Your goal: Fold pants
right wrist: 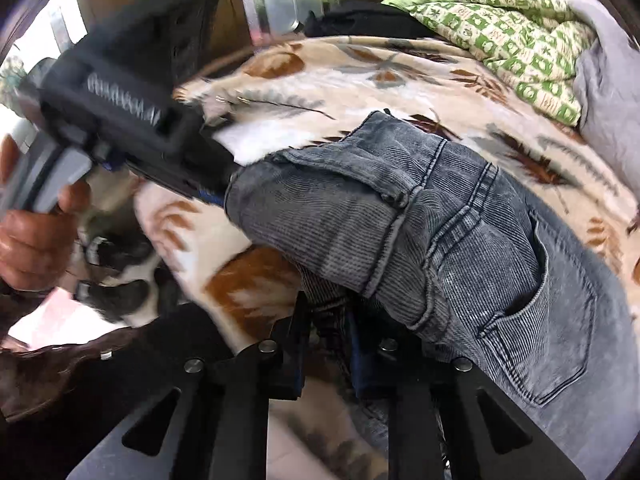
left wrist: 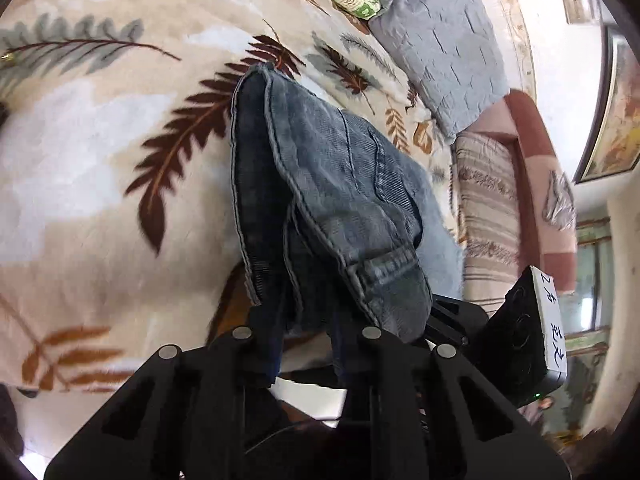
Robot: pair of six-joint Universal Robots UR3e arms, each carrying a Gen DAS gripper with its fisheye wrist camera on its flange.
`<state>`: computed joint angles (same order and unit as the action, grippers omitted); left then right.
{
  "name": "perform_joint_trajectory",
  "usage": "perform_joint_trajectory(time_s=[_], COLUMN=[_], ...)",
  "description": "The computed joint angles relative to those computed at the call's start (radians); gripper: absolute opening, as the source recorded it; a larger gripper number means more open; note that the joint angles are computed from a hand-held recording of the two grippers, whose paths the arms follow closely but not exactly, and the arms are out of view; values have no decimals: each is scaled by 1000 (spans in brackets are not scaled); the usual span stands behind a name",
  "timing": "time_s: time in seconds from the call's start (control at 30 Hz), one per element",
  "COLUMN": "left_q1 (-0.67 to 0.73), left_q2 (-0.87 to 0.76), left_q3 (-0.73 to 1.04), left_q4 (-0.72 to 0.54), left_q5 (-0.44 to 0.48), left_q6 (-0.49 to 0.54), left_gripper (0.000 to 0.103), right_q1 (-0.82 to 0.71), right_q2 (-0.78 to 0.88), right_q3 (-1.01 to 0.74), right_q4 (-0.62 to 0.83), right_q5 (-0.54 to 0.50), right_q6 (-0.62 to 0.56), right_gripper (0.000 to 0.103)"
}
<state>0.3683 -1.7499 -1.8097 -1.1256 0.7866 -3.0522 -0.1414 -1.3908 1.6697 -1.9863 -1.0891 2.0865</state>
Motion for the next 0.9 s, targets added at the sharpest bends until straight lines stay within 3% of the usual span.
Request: perform_joint_trajectory(time_s=[0.07,0.17,0.27,0.3,0.33,0.37,0.43,0.53,0.6,0.73,0.83,0.9], left_q1=[-18,31,114,138,165,184,172,137,90,-39,-58,-50], left_q2=[-6,28,154,189,233,285,315,321,299,136,86,76], left_q3=[-22,-82,-172,-194,-220,-253,-283,-284,-273,-174,-151,-141], left_q4=[33,23,-11,-41,-85,-113,-96,-167,-84,60,159,171], left_q5=[58,19,-51,-82,-126,-173,-235,-341,-308,-198,-140,-151], left_q6=[-46,-52,8,37,75,98,79,96,17,-163,-294,-319], left_gripper=[16,16,19,23,35,52,70,71,76,76,76,76], right_q1=[17,-3,-109,-175,-220,-269,-350,-430,-466,-471,-490,-513], right_q2=[19,-10,-42,-47,-55,-59,5,130,219,291,356,390], right_q3=[40,83,-22,-69,-87,-102,-161,-263,-334,-367,-376,-394], right_q4=[-18,-36,274,427,501,560,656,796,914,958,1005,1093], right_q5=[-60,-27,59,99,114,124,145,205,248,270,300,309], right_q6=[-22,-9,-78,-138,-163,-171,-127,-26,5,73,136,124], right_gripper=[17,23,38,46,56,58,60,60,60,60,60,60])
